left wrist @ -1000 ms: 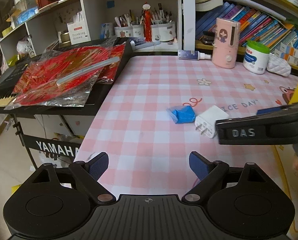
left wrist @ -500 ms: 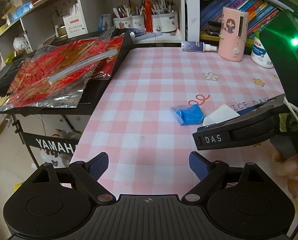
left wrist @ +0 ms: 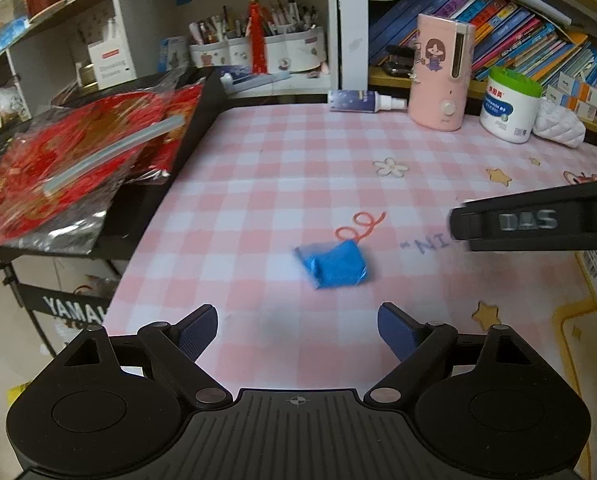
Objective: Organize objects
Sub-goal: 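Close the right gripper on the white adapter while the left tool approaches the blue item, then lift the adapter in the right gripper while the left gripper grasps the blue item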
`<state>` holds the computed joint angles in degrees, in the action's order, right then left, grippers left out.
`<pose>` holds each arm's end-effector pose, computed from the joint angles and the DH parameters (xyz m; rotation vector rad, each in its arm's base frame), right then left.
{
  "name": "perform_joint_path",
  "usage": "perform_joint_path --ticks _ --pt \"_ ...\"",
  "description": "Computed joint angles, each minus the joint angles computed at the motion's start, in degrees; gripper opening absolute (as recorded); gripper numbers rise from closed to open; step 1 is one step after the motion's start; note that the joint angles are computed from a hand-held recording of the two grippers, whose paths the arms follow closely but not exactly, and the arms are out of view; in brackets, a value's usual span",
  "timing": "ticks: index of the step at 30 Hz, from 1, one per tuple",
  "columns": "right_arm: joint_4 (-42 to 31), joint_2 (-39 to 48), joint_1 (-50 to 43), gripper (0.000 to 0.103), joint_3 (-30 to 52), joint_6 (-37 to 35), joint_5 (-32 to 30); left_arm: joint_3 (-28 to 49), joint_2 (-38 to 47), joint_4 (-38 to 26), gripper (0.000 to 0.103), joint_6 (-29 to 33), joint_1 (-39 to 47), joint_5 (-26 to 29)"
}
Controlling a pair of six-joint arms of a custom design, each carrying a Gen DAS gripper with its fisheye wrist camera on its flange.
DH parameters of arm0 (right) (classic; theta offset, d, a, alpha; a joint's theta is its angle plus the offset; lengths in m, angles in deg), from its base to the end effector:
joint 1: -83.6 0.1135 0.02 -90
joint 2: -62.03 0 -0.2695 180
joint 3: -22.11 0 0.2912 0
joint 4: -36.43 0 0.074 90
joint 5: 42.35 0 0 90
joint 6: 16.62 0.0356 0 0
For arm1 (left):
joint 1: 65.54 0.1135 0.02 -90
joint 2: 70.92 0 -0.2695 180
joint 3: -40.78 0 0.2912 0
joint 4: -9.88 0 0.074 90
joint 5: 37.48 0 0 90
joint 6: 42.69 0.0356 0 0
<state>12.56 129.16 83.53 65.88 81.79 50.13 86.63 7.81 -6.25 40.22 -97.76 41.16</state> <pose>0.2570 -0.0019 0.1659 0.1972 2.3860 0.0165 0.2434 -0.1451 0.1375 0.4357 2.3656 -0.0771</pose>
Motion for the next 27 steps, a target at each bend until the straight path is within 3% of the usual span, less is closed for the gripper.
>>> perform_joint_path --ticks 7,13,16,18,27 --pt "-2.33 -3.07 -4.16 0.068 -1.15 0.33 -1.75 3.77 7.1 4.1 0.083 0.12 -0.52 -0.09" --pt "-2.67 -4.05 -4.44 0.068 -2.06 -0.9 -2.23 7.91 13.22 4.61 0.068 -1.61 -0.05 1.21" --pt "-2.94 -4.29 -4.61 0.068 -2.33 -1.4 -2.52 9.27 15.31 4.55 0.055 -1.97 0.07 1.68" --pt "-3.18 -4.58 -4.96 0.068 -2.61 -1.95 -3.02 9.35 15.86 5.0 0.038 -2.08 -0.05 1.19" --pt "-5.02 -6.98 -5.64 0.068 -3.52 -2.96 -3.36 5.9 9.15 4.08 0.036 -2.26 0.24 2.88"
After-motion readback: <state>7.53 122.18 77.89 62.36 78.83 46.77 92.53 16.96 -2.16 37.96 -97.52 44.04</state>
